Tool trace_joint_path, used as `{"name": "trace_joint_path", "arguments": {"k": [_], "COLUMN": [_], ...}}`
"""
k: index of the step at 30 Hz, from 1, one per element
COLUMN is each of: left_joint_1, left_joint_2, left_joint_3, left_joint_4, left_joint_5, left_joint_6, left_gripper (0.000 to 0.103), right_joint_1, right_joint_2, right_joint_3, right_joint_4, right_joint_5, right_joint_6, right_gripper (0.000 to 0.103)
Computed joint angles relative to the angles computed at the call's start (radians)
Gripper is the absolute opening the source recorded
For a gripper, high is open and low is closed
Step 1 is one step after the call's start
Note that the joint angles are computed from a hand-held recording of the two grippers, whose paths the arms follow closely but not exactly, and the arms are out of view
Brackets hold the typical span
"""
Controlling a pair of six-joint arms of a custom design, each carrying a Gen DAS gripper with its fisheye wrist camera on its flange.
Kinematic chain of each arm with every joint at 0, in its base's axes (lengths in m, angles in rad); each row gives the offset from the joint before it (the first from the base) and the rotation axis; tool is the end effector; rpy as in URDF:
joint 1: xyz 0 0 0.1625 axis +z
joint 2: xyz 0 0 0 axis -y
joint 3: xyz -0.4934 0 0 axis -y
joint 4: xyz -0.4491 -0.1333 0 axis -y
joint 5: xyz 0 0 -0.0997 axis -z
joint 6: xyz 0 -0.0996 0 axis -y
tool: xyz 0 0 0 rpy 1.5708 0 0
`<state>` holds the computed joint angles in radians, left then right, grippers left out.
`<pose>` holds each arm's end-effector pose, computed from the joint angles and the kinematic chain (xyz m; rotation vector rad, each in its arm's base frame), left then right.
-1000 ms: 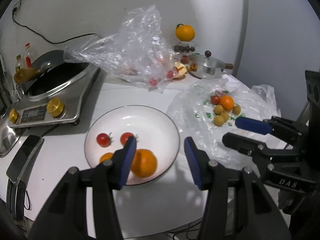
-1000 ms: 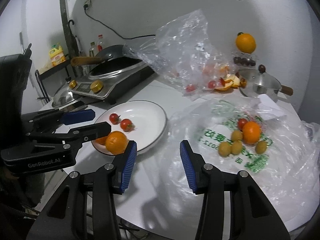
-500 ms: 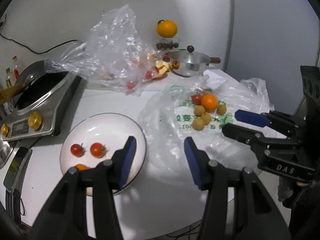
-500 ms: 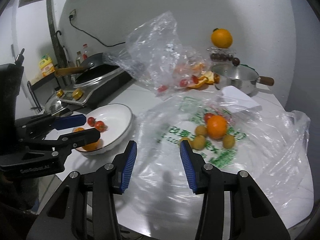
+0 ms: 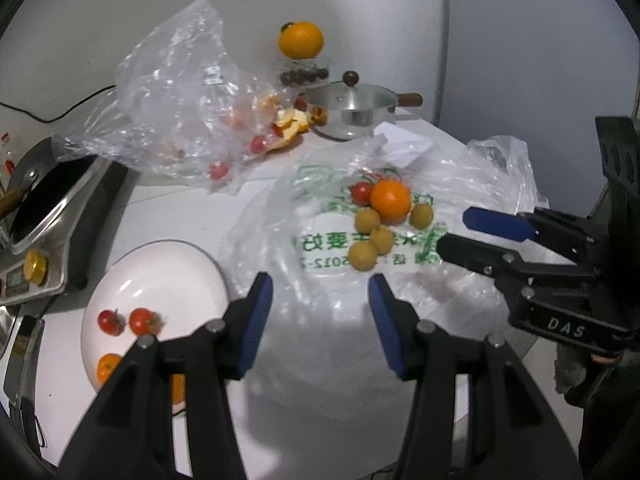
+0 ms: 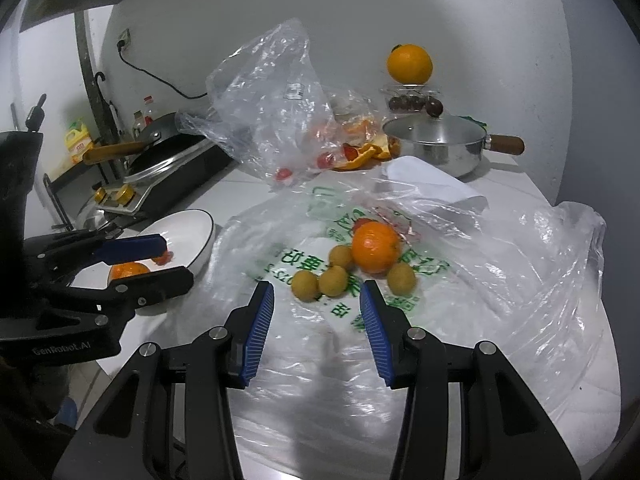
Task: Organize fruits
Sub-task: 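Lift both open grippers from the plate and move them over the fruit bag, then grasp a small yellow plum with the left gripper while the right gripper grasps another plum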
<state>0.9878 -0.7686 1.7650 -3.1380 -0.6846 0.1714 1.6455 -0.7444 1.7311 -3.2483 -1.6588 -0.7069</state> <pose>-0.2188 -0.7141 0.1293 0.5362 2.2020 -0.8624 0.1802 -0.7392 0.1092 0.9923 -2.5211 0.8894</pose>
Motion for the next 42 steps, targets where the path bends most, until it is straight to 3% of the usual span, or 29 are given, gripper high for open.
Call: {"name": "trace_joint_path", "arguments": {"k": [11,16,28,38,42], "left_joint_1": [0.014,0.025,0.049,0.065,0.072], "left_joint_2": [0.089,0.114,0.155,0.173,0.172], "left_joint_3": [-0.099,-0.129,-0.187,-0.226,-0.234], "left_joint_4": [0.059,0.064,0.103,0.123,0.141], "left_joint_5": [-0.013,-0.023,-0.001,-0.019,-0.036], "left_joint_6": [-0.005,-0.007,0.003,0.042,0.049], "left_gripper": [0.051,0.051,0.051,0.048,0.043], "right_joint_1": [-0.045,-0.058,-0.066,-0.050,-0.037], "right_joint_2": [-0.017,-0.022,-0.013,0.026,0.053], "right_joint_3": [-0.031,-0.035,-0.061,-0.127,-0.169], "right_joint_4": [0.036,0.068,0.093,0.121,0.160], "right_joint_5": [0.022,0.027,0.028,-0.010,-0.058], "right_joint_6": [-0.013,-0.044,-0.061,-0.045,-0.028], "right_gripper": [0.047,0.040,0.038,0.037,0.036]}}
